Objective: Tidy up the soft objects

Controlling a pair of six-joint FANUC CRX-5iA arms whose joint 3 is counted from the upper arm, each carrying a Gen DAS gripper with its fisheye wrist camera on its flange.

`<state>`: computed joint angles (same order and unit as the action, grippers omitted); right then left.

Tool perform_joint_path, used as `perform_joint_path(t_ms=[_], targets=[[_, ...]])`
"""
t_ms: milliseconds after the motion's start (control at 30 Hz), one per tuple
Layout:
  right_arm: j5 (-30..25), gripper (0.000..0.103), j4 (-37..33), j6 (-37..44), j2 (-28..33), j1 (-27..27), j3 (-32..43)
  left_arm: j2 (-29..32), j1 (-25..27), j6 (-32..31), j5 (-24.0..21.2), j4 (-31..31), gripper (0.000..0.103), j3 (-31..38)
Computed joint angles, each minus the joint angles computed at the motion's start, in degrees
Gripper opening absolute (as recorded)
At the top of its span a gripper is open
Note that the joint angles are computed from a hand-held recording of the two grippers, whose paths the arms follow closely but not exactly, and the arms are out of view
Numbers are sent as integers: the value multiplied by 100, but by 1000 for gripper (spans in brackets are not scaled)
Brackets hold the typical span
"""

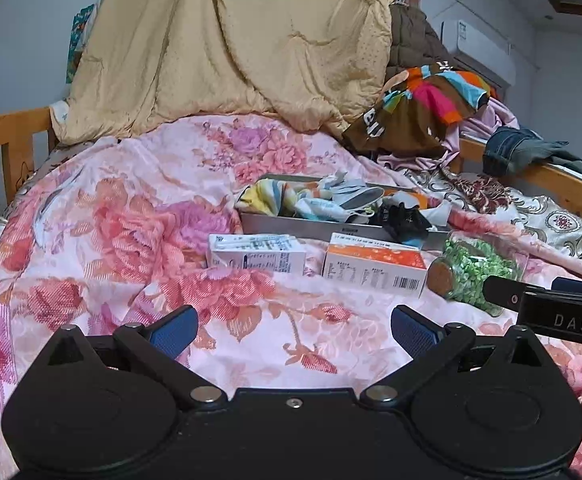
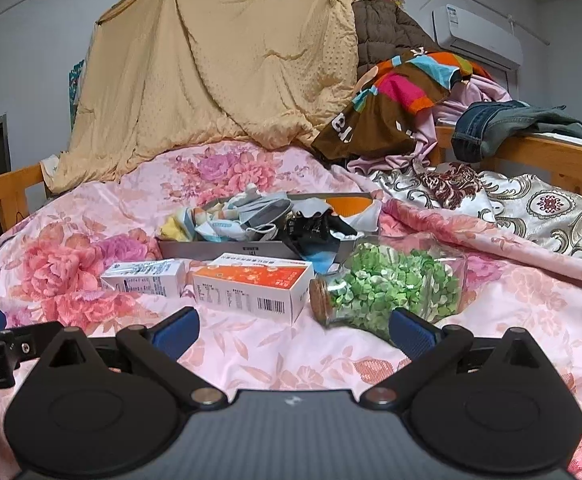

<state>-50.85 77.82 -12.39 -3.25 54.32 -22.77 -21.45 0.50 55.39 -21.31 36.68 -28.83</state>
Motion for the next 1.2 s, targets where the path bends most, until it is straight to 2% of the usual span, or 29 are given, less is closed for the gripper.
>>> perform_joint_path(t_ms=[167,367,600,833,1200], targets=[[56,103,-160,184,33,14,57,45,51,290,-92,-265,102,101],[91,103,-335,324,83,13,134,140,105,1240,-374,-1293,102,470],[102,103,-523,457,187,-36,260,265,91,1880,-606,-1971,102,785],[119,103,-270,419,237,-81,215,425,101,1871,-530,-1832,102,868],[110,103,-133,163,251,-179,201,499,70,2020,-462,-2029,102,964]])
